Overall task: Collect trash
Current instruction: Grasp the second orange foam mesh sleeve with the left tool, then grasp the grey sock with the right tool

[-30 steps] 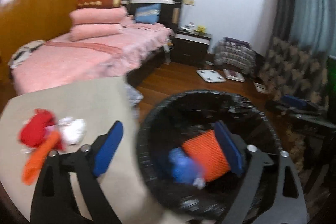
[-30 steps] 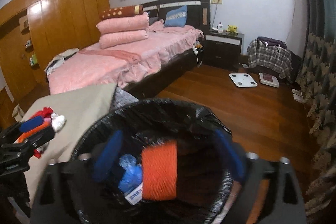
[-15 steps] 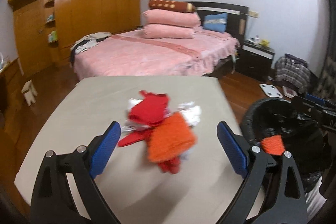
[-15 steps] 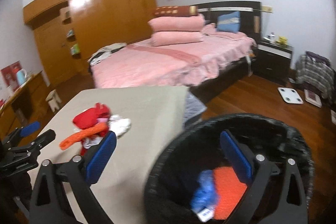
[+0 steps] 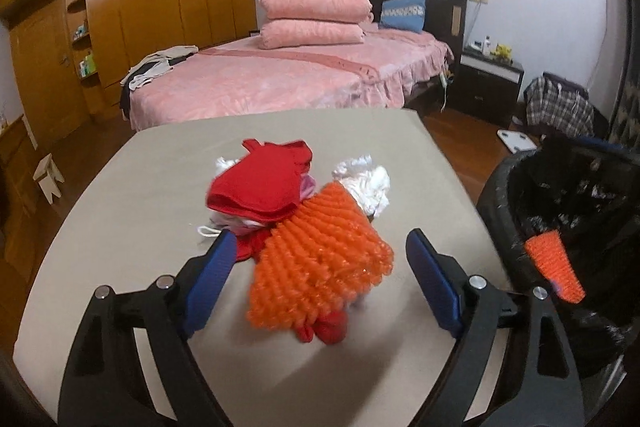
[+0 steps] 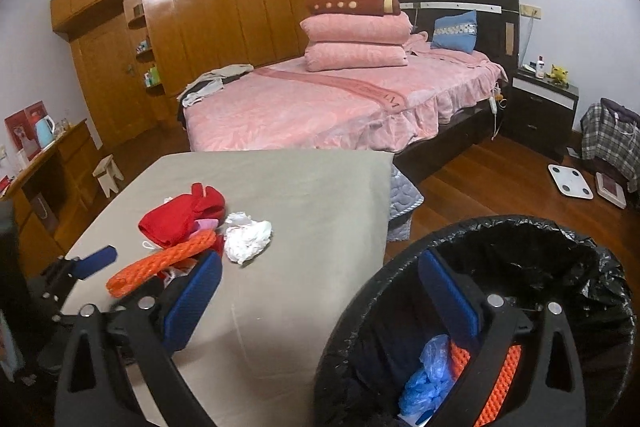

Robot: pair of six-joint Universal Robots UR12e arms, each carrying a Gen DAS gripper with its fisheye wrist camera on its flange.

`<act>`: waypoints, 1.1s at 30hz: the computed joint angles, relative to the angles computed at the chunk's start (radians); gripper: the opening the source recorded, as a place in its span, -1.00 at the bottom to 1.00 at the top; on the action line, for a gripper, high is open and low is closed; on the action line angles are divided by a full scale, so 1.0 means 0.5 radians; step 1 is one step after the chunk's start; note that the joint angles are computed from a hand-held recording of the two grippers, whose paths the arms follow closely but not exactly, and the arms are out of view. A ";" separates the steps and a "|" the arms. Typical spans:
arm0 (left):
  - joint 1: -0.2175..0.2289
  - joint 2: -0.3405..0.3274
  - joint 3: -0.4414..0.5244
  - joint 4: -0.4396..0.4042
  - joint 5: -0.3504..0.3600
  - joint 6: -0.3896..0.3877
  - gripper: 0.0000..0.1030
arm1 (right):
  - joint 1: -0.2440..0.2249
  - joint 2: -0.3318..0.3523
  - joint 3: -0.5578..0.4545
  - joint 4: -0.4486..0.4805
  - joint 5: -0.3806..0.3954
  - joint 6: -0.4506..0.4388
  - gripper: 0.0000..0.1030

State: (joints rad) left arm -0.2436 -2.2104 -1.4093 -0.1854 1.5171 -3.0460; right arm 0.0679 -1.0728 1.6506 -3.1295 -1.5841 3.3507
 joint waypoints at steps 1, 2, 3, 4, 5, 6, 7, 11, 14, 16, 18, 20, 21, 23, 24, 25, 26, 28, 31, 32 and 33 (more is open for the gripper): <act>-0.004 -0.014 0.012 -0.004 0.015 0.011 0.56 | -0.003 0.001 -0.002 0.006 0.002 0.006 0.88; -0.009 -0.028 0.025 -0.010 0.038 0.024 0.53 | -0.007 0.005 -0.006 0.013 0.008 0.015 0.88; -0.011 -0.036 0.033 -0.015 0.052 0.031 0.47 | -0.009 0.007 -0.008 0.016 0.010 0.016 0.88; -0.012 -0.047 0.044 -0.023 0.064 0.036 0.39 | -0.009 0.009 -0.011 0.019 0.011 0.015 0.88; -0.011 -0.050 0.049 -0.031 0.066 0.035 0.33 | -0.008 0.013 -0.017 0.025 0.013 0.009 0.88; -0.010 -0.052 0.052 -0.041 0.063 0.031 0.22 | -0.007 0.014 -0.019 0.029 0.016 0.005 0.88; -0.006 -0.052 0.056 -0.052 0.050 0.021 0.10 | -0.007 0.015 -0.020 0.032 0.018 0.001 0.88; 0.019 -0.029 0.041 -0.028 -0.053 -0.019 -0.44 | 0.002 0.025 -0.035 0.046 0.032 -0.016 0.88; 0.033 -0.014 0.036 -0.006 -0.116 -0.038 -0.77 | 0.009 0.028 -0.042 0.058 0.049 -0.024 0.88; 0.043 0.003 0.024 0.023 -0.157 -0.082 -0.78 | 0.017 0.026 -0.043 0.054 0.056 -0.035 0.88; 0.051 0.021 0.009 0.059 -0.176 -0.112 -0.79 | 0.025 0.025 -0.046 0.049 0.066 -0.051 0.88; 0.059 0.051 -0.022 0.123 -0.187 -0.137 -0.79 | 0.032 0.026 -0.053 0.049 0.077 -0.064 0.88; 0.063 0.063 -0.035 0.145 -0.190 -0.145 -0.79 | 0.038 0.028 -0.058 0.049 0.086 -0.068 0.88; 0.076 0.094 -0.071 0.190 -0.189 -0.174 -0.79 | 0.049 0.032 -0.066 0.045 0.102 -0.079 0.88; 0.082 0.106 -0.085 0.201 -0.184 -0.189 -0.79 | 0.056 0.036 -0.072 0.043 0.110 -0.085 0.88; 0.091 0.124 -0.107 0.212 -0.167 -0.211 -0.79 | 0.060 0.039 -0.075 0.041 0.120 -0.089 0.88; 0.096 0.134 -0.119 0.220 -0.153 -0.222 -0.79 | 0.069 0.046 -0.084 0.037 0.140 -0.090 0.88; 0.109 0.157 -0.153 0.237 -0.121 -0.229 -0.79 | 0.082 0.055 -0.095 0.030 0.154 -0.090 0.88; 0.127 0.181 -0.196 0.241 -0.044 -0.225 -0.79 | 0.113 0.086 -0.128 0.036 0.193 -0.103 0.88; 0.130 0.185 -0.205 0.236 -0.023 -0.224 -0.79 | 0.123 0.092 -0.133 0.041 0.202 -0.109 0.88; 0.136 0.189 -0.212 0.227 -0.007 -0.227 -0.79 | 0.135 0.104 -0.146 0.051 0.215 -0.126 0.88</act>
State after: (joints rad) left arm -0.1755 -2.1159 -1.5154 -0.0717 1.5137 -3.1598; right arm 0.1356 -1.0205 1.5777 -3.1042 -1.4765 3.2876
